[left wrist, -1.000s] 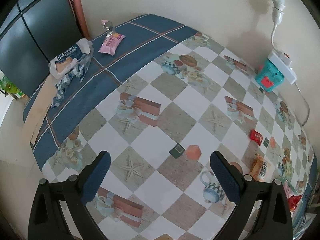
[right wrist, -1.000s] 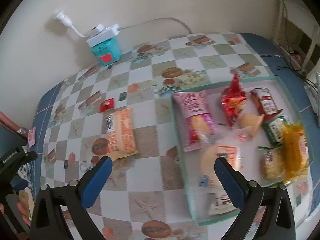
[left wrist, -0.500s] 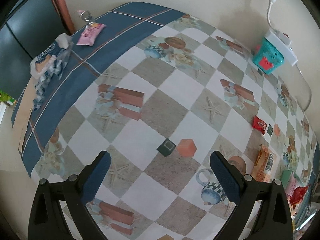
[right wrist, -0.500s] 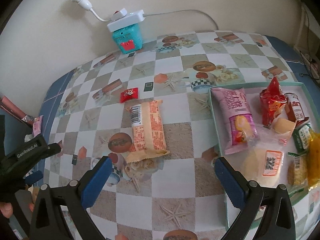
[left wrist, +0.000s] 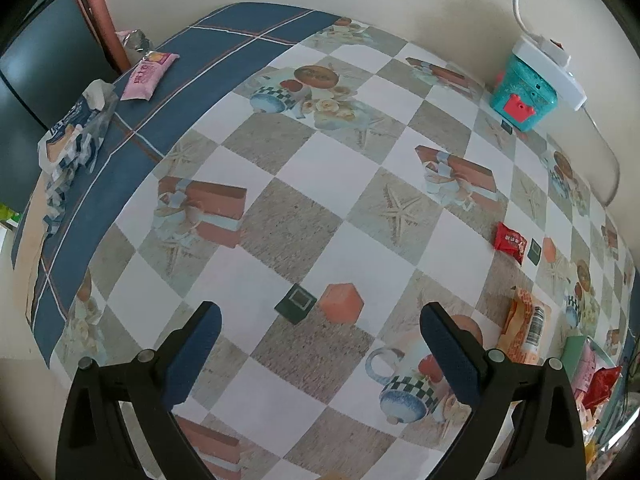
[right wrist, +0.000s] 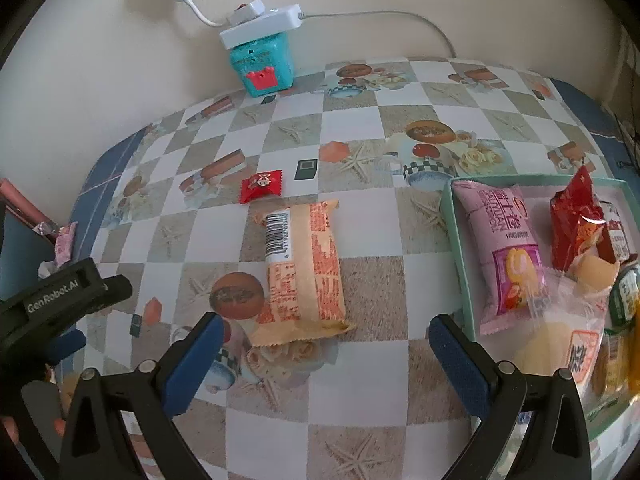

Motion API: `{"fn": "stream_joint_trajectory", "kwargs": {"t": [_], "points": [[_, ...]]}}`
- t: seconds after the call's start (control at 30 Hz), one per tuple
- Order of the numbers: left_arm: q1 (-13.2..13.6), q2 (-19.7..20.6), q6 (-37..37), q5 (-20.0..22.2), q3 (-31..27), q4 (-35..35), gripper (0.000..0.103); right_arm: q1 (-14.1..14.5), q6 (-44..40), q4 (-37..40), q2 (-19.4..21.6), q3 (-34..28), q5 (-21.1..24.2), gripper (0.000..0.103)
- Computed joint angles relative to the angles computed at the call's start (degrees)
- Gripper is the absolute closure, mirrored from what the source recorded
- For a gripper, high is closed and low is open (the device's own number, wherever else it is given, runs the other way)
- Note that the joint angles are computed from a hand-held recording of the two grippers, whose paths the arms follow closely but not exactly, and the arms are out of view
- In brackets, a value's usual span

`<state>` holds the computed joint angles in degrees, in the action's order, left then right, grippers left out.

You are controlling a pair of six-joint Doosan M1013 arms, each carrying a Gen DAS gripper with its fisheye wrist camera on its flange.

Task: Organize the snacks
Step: 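Grasp the long orange-wrapped cake bar with the right tool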

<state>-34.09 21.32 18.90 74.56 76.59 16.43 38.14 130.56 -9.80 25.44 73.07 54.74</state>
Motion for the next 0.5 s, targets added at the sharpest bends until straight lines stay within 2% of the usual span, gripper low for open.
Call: {"fn": "stream_joint_trajectory", "kwargs": {"t": [0.33, 0.5], "points": [[-0.3, 2.6, 2.8, 1.0, -2.9, 2.0, 0.003, -0.3, -1.8, -0.6, 1.6, -0.9, -1.3, 0.000], [0.1, 3.2, 3.4, 0.7, -2.9, 0.7, 0.003, -0.4, -2.8, -0.9, 2.3, -1.2, -2.0, 0.000]]}}
